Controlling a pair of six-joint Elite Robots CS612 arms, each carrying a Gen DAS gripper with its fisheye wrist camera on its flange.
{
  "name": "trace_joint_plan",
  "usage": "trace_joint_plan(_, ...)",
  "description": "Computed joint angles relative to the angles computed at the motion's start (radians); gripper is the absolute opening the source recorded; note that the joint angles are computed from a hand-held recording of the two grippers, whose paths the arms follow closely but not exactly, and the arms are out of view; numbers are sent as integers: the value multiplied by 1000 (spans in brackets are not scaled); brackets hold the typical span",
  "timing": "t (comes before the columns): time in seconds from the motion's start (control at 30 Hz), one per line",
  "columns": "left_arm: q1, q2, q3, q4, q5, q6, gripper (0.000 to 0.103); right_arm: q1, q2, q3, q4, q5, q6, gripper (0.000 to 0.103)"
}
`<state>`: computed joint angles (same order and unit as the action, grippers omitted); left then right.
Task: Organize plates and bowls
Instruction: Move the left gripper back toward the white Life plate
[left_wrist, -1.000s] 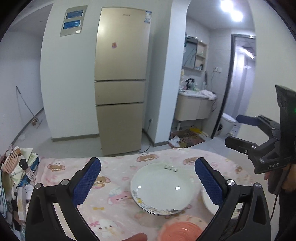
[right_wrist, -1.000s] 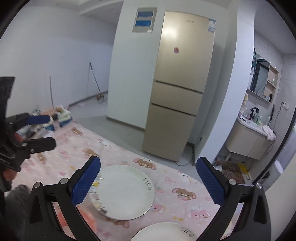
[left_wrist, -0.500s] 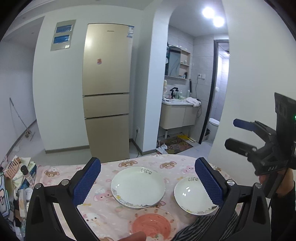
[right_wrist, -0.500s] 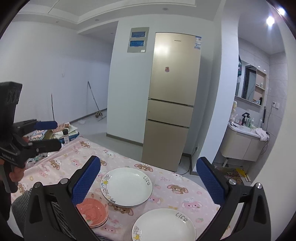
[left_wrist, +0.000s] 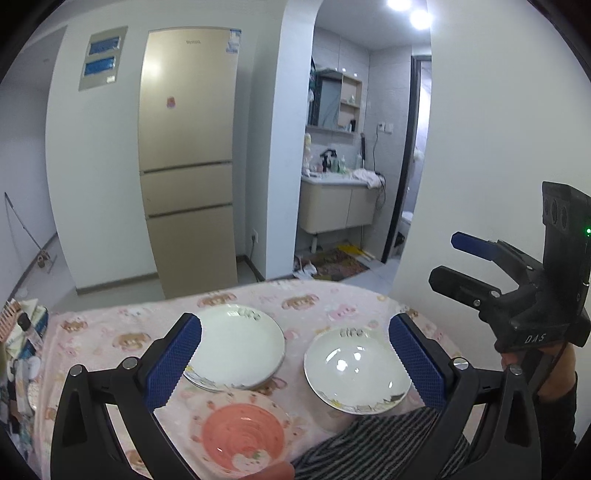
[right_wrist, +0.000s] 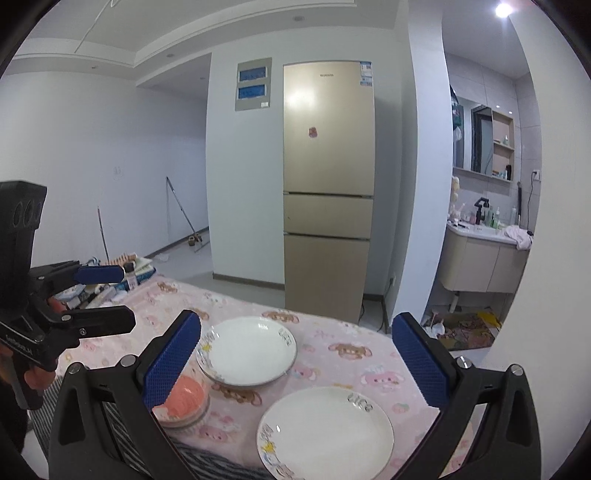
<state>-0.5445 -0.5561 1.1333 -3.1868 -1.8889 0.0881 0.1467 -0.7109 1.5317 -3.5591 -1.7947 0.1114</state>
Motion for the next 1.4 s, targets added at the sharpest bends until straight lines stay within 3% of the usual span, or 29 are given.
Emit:
trace_joint_plan(0.23, -33, 47, -30, 125, 1, -11, 103, -25, 9, 39, 15, 12, 27, 103)
trace_joint_plan(0.43, -64, 80, -44, 169, 76, 33, 103, -34, 23, 46, 69, 5, 34, 103)
trace_joint_plan(0.5, -66, 90, -62, 212, 64, 28, 103, -37, 29, 48, 72, 19, 44, 103)
trace_joint_plan(0.63, -70, 113, -103, 299, 62, 14, 103, -57, 41, 61, 49, 117, 101, 103)
trace_joint_plan(0.8, -66, 145, -155, 381, 15, -23, 103, -60, 56, 59, 86, 113, 117, 103)
trace_joint_plan(0.93, -64, 171, -184, 390, 7, -70, 103, -76, 64, 73, 101, 144, 150, 103)
trace_joint_plan(1.13, -74, 168, -179, 394, 55, -55, 103, -102, 81, 86, 124, 172, 206, 102)
trace_joint_plan(1.23, -82, 165, -173, 409, 63, -32, 90, -115, 90, 80, 151, 190, 237, 91)
trace_joint_plan(1.4, -96, 181, -203, 449, 92, -33, 84, -128, 100, 77, 180, 199, 261, 88)
